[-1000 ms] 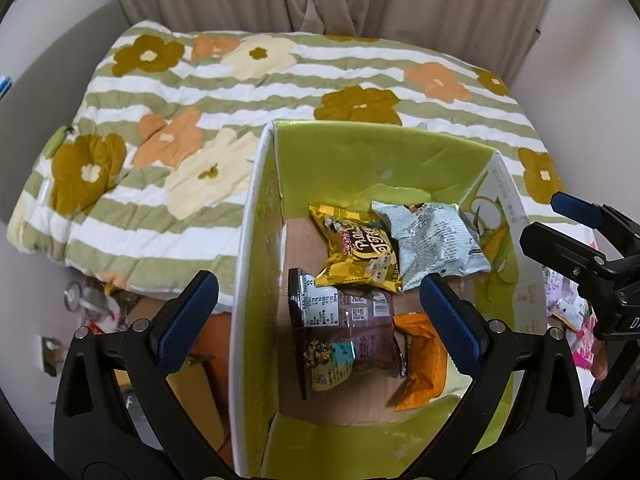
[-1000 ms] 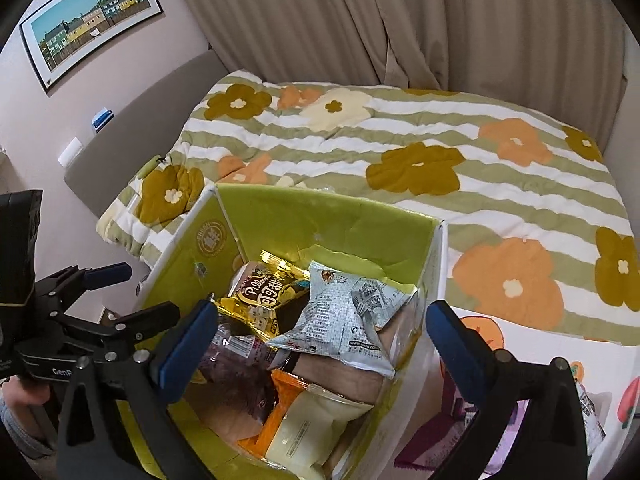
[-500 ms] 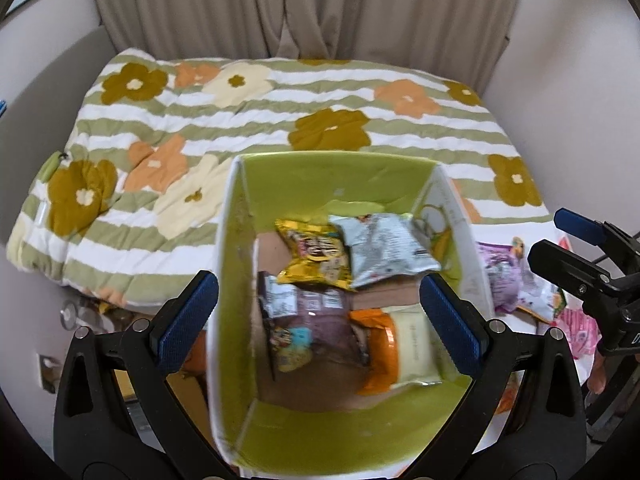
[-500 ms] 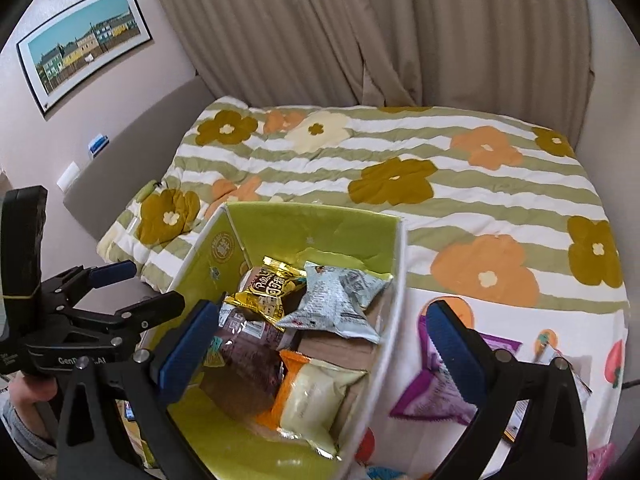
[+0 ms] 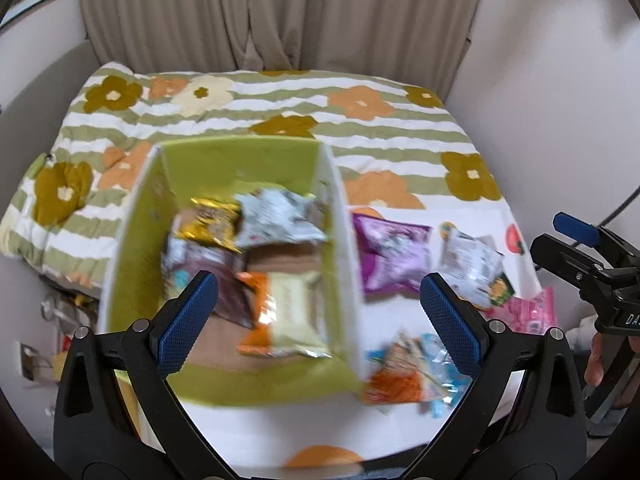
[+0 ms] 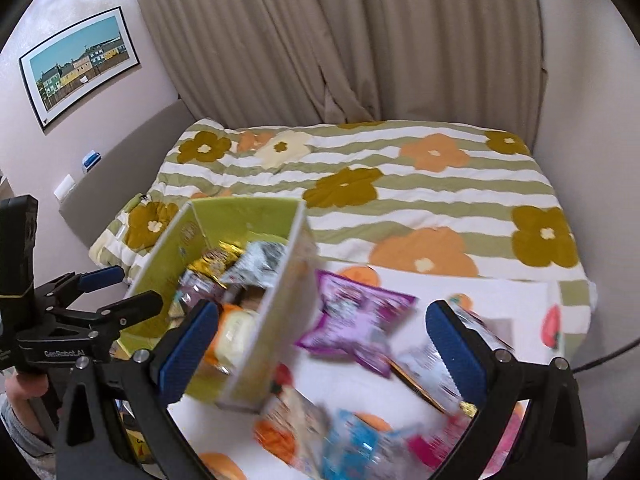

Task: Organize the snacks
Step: 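Withdraw both tools from the box toward the remaining snacks, then grasp the orange stick-snack bag with the left gripper while the right grasps the blue-white bag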

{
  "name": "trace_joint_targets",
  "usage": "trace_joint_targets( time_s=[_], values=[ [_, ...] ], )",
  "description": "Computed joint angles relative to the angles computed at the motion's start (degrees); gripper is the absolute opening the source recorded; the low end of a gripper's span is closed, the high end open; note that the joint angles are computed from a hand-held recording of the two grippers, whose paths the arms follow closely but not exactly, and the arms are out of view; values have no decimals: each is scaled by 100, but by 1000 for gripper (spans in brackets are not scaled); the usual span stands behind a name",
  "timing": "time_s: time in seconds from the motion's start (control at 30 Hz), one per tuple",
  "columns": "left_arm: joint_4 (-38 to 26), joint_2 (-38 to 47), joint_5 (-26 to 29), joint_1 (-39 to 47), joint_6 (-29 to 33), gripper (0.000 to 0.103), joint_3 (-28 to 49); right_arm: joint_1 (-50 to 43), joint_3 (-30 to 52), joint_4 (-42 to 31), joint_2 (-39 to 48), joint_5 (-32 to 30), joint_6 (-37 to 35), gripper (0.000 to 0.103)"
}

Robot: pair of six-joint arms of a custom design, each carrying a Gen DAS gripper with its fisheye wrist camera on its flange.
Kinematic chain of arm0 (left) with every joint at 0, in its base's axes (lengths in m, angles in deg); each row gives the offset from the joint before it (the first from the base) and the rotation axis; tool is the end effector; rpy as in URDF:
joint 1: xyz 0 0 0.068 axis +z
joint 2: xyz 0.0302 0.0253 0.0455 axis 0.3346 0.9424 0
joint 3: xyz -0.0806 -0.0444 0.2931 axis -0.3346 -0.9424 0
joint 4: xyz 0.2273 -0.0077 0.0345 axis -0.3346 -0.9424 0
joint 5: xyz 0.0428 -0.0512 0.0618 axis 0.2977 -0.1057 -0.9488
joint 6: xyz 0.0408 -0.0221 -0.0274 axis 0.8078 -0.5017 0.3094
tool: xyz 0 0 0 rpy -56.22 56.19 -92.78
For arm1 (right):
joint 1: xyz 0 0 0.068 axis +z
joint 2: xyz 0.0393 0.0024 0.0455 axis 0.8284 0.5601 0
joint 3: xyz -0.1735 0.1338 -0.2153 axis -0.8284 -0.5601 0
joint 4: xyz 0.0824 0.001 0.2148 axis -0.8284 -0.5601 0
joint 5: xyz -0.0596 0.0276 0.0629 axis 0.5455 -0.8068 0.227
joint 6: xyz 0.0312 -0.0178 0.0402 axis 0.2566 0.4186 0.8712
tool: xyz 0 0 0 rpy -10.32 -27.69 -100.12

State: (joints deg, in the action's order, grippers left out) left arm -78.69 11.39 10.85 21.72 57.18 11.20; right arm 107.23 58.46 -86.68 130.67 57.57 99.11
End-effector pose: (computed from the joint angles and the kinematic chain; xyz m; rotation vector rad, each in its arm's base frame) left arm 0.2879 -0.0027 0.3537 0.6152 2.4622 -0.3391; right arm 0.1828 0.1988 0.3477 0.2876 2.3490 0.1927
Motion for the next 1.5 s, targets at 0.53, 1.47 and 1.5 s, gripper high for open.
trace_joint_targets(
  time_s=[0.53, 1.47, 1.5],
  values=[
    [1002, -2070, -1385, -1580, -2106, 100, -3030, 1625, -2642, -256, -1980, 211, 1780, 103],
    [3364, -153, -1093, -1534, -3139, 95, -4543, 2200, -5741, 4767, -987, -552, 3052, 103],
    [3399, -89, -865, -1420, -3038, 86, -4566, 2113, -5792, 4886, -979, -603, 3027, 103]
  ],
)
